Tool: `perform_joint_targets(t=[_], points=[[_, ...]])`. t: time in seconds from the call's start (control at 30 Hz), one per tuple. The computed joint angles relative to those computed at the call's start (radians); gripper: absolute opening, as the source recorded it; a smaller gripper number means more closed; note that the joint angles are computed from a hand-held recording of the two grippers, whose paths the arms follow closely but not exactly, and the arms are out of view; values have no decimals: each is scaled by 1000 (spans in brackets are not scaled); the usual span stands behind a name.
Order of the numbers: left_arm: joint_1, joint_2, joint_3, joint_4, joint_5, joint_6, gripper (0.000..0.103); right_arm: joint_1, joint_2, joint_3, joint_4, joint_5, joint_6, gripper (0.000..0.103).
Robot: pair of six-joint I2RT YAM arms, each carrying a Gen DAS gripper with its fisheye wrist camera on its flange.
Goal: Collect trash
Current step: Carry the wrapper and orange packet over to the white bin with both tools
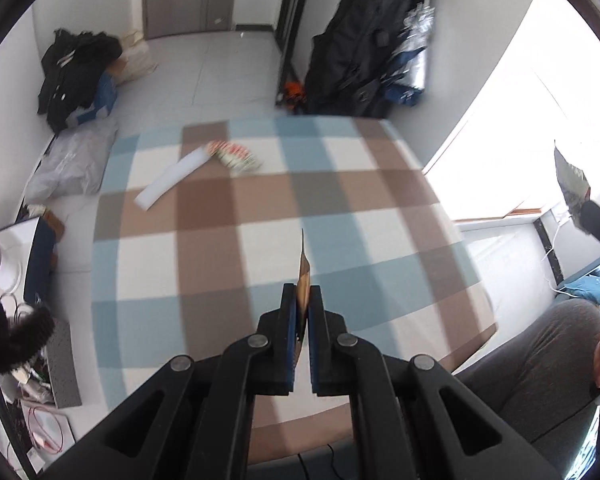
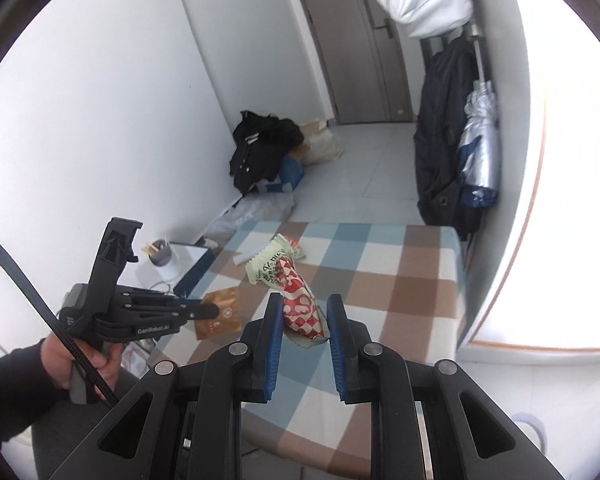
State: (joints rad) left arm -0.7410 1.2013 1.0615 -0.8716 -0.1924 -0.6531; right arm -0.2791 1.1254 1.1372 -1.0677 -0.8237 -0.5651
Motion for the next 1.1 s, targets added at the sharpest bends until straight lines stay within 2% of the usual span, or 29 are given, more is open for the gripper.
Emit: perform_joint_targets(t=[0.1,0.23,0.37,0.47,0.67,0.8,0.93,1.1], points=[[-81,68,110,10,-40,-5,1,-148,44,87,-143,-65,-166,21],[-147,169,252,43,-34,14,1,-352,134,216,-310,-135,-359,21],[-192,300,403,71,-4,40,1,-537,232,332,-430,-179,-485,21],[-223,414,521,82,13,71,1,-647,308,398,-465,-196,-530,21],[-258,641,756,75,94,113,1,-799,466,494,-448,-169,-530,21],[-277,788,918,57,162,117,1,-871,549,498,-375,-106,-529,21],[-285,920,1057,24,218,126,1,-922,665,498,-291,-37,-444,21],[-283,1156,1329,-96,300,137,1,-921,775,452,-161,36,-342,21]])
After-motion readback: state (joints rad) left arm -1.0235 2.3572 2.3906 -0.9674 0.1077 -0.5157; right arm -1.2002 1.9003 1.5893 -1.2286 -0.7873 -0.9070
